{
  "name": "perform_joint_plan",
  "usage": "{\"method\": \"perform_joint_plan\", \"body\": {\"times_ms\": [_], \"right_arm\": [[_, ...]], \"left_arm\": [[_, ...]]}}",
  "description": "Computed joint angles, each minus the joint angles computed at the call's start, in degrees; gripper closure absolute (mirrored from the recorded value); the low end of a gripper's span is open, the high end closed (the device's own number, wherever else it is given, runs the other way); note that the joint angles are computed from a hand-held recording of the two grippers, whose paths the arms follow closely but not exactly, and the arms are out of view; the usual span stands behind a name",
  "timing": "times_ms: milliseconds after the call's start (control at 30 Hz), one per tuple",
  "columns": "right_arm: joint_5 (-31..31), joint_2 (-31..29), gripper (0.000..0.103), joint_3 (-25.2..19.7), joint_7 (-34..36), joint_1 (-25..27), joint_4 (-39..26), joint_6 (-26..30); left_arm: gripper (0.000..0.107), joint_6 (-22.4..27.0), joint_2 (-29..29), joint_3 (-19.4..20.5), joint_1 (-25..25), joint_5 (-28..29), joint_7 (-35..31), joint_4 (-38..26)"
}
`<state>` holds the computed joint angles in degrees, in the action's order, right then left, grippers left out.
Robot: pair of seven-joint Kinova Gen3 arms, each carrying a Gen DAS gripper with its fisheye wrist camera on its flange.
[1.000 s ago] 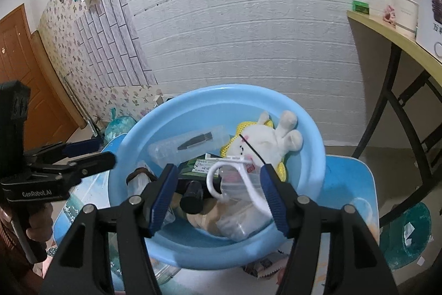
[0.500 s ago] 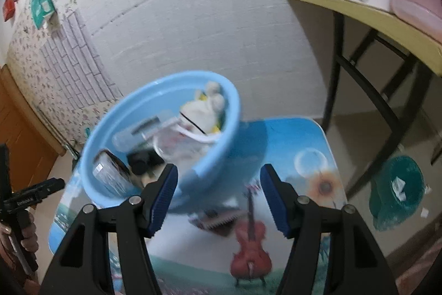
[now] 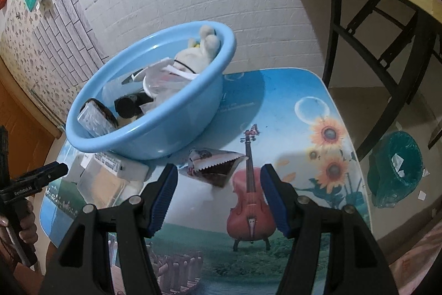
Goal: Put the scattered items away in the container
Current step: 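Withdraw both grippers from the basin toward the white charger, then grasp the white charger plug with the left gripper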
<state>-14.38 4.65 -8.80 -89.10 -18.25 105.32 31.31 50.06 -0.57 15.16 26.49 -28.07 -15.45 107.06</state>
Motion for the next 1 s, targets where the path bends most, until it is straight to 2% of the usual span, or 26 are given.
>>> {"method": "perform_joint_plan", "body": {"times_ms": [500,633,767,800,833,900,1000], "right_arm": [[1.21,3.65,0.041,-0.31,-0.17,-0.58,-3.21,2.15],[2.09,4.44,0.041,-0.19,-1.07,-0.82,-3.87,2.61],[2.39,5.22,0.041,-0.33,-1.15,-0.86,-4.57,3.37],[2.46,5.42,0.041,-0.37,-1.17,-0.91,-4.71,3.51],[2.35,5.54,0.041,-0.43,-1.0,-0.81,-4.78,3.61],[2.18,5.85,0.041,-0.57,-0.77,-0.78,-5.02,3.83],[1.98,6.12,0.041,-0.74,-0.19,-0.74,-5.08,3.7]], "left_arm": [[0.033,-3.28,4.67,-2.67,0.08,3.41,-7.97,-2.87],[0.033,-5.84,5.59,-3.59,-1.17,7.02,-11.08,-2.75],[0.034,-6.81,6.15,-4.47,-0.28,6.64,-11.54,-2.91],[0.038,-7.09,6.22,-4.56,-0.28,6.87,-12.1,-2.97],[0.051,-7.91,6.05,-4.64,-0.4,7.39,-12.92,-2.73],[0.068,-7.83,6.28,-4.56,-0.2,7.61,-14.03,-3.04],[0.068,-6.95,6.66,-4.66,0.53,6.82,-14.2,-3.61]]}}
